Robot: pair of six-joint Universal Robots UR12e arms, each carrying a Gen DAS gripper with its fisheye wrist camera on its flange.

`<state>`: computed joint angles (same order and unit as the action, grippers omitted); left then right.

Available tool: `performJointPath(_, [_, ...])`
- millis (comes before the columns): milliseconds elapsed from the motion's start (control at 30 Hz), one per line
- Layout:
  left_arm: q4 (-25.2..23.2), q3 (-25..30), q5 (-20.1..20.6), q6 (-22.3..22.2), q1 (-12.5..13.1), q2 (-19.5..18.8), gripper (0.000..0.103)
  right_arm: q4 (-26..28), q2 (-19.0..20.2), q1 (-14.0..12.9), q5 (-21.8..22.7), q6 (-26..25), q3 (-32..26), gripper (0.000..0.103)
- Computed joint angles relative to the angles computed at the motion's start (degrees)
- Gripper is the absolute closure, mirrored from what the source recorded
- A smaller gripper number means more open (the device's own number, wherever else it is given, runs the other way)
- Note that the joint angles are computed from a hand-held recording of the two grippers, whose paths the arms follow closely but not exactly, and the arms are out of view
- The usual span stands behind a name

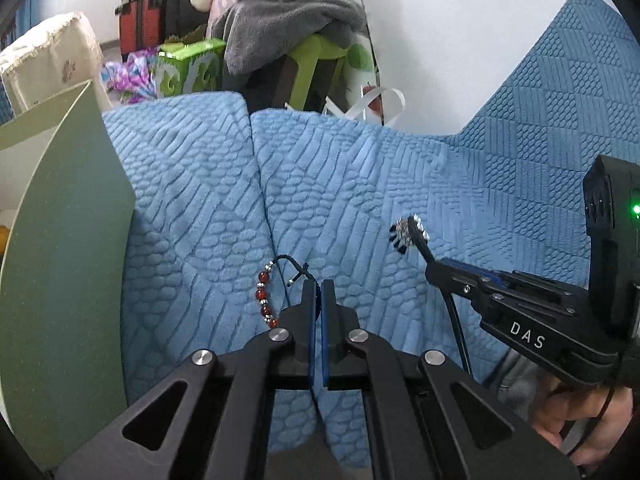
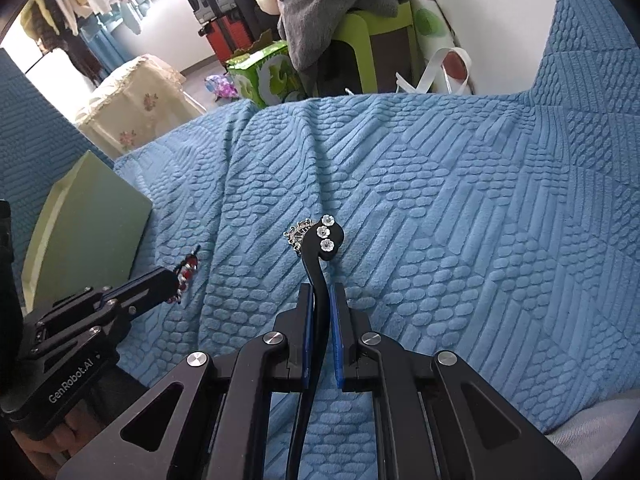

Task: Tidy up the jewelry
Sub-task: 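Carry both items over the green box and open both grippers to release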

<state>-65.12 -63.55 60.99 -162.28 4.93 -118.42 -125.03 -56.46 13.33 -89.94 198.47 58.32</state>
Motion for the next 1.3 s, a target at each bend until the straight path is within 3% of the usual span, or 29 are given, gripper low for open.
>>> performJointPath(367, [-2.72, 0.53, -3.88, 1.43, 1.61, 1.58, 0.102, -1.45, -1.19, 1.17, -2.63, 2.83, 0.14, 0.096])
performJointPath(733, [-6.04, 4.42, -6.02, 3.94, 2.77, 2.55, 0.102, -1.28, -1.76, 2.68, -5.9, 3.54, -3.67, 0.096])
performJointPath(1100, [0.09, 8.63, -8.16, 4.97, 4.78, 3.51, 0.102, -1.23, 0.93, 4.82, -8.17, 2.02, -14.21, 0.096])
performJointPath(1300, [3.33, 11.79, -8.34, 2.78, 6.89, 2.55, 0.102, 1.26, 6.11, 6.16, -7.15, -0.4, -25.77, 0.096])
